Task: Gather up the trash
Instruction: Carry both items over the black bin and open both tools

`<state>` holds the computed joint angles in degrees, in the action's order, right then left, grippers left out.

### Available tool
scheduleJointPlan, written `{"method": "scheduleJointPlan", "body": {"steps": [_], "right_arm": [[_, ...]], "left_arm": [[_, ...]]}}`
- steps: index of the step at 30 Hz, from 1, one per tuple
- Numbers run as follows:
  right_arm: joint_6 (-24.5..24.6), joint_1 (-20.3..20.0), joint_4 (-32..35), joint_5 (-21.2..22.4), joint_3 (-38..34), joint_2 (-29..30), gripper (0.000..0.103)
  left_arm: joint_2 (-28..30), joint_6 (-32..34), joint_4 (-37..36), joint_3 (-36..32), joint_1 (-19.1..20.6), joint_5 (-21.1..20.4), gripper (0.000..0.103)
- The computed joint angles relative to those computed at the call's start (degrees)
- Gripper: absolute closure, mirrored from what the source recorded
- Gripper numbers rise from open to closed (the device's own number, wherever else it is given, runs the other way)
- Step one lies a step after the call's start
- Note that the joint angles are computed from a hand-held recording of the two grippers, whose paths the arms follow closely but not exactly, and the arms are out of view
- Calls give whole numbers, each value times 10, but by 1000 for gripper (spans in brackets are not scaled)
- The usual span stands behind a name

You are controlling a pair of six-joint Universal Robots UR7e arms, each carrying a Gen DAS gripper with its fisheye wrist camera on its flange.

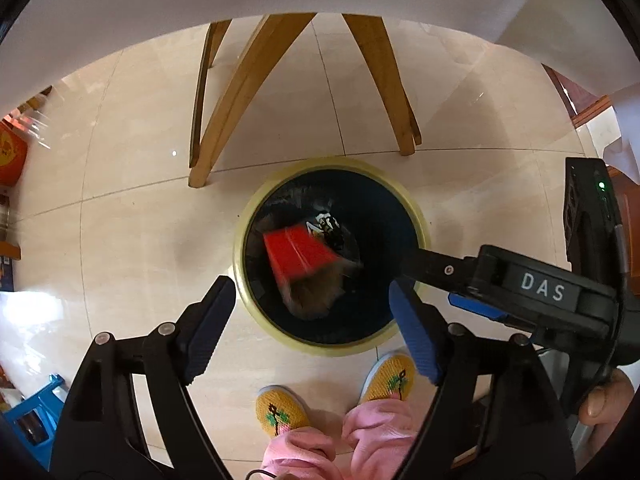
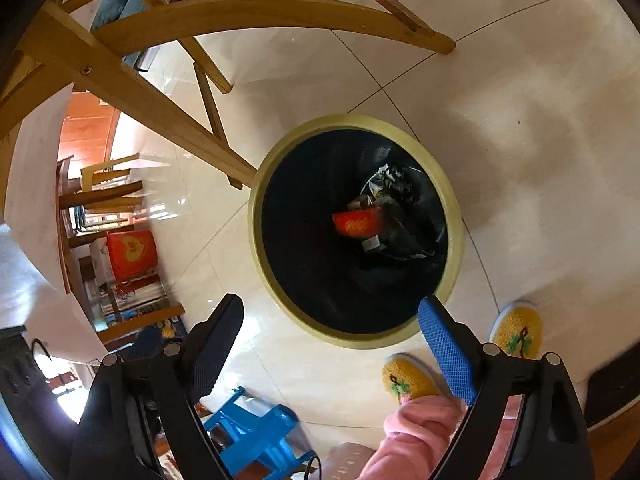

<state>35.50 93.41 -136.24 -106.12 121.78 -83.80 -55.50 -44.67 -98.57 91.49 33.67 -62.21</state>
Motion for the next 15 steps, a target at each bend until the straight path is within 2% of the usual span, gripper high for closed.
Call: {"method": "scheduleJointPlan", "body": {"steps": [6, 15], "right_arm": [[-12, 12, 22, -22, -7, -11, 13], [19, 67, 99, -58, -50, -32, 13]], "left_arm": [[-4, 0, 9, -7, -14, 9, 26], [-8, 10, 29, -39, -17, 13, 26]]}}
